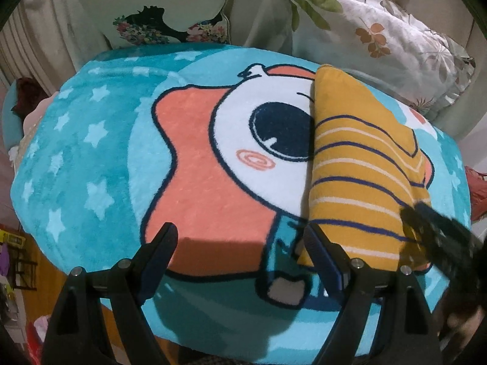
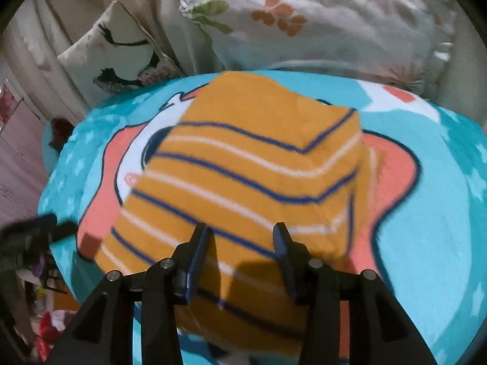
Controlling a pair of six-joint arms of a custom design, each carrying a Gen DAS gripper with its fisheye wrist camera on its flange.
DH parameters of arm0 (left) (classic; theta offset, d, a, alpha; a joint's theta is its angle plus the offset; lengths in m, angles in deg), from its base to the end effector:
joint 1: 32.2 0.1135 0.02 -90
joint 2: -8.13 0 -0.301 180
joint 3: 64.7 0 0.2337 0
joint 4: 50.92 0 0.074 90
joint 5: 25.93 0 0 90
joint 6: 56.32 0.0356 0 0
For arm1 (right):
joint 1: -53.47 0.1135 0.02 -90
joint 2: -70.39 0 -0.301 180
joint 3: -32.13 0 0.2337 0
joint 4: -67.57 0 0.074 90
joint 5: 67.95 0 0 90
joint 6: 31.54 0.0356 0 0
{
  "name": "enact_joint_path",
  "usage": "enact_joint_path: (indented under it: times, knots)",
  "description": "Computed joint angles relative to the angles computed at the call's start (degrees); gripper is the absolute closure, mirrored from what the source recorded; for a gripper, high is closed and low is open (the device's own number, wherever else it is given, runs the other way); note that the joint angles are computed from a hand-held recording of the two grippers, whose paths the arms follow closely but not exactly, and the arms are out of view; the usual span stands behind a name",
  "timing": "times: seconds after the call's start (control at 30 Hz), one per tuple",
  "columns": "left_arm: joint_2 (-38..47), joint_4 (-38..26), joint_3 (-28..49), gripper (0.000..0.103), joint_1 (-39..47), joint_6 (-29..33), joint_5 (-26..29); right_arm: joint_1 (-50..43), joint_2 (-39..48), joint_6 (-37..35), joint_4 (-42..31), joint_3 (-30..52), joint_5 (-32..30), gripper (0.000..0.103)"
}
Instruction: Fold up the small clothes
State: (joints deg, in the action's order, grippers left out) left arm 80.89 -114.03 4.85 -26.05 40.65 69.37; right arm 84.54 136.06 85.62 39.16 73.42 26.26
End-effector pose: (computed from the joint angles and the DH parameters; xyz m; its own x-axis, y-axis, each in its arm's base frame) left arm 0.2072 0.0190 0.2877 -0.9123 0.0232 -0.4089 0.0412 0.9985 -0.0352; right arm 0.1513 0.0881 0.2041 -0.8245 0.0347 -0.5647 -0.1127 0.9680 0.2240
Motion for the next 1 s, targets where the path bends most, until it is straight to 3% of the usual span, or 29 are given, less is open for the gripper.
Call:
enact_joint_path:
  times: [0.07,0.37,0.63,0.87,1.0]
  knots:
    - [0.09,0.19,0.15,0.019,-0.54,-0.56,0.09,2.96,-3.47,1.82,-3.2,-0.85,3.33,0.056]
    - [-3.56,0.2,-2.39,0.019,-0.54,0.02,-2.03,4.66,-11.7,6.22,-8.66,-2.16,6.36,0.055]
    - [-5.82,-1.27,-4.41,0.019,7.73,6.08,-0.64,9.82,-6.89,10.05,-5.73,-3.89,9.52,0.052]
    - [-5.94,-1.55,-4.48,0.019,12.06,11.33,6.21,19.42,-9.3,22.62,-16.51,-1.68,17.39,0.05]
    - [-5.66,-2.86,-4.85,0.019,16.54,15.69,10.91,28.7,-9.02,36.77,-26.73,1.25,22.09,0.05]
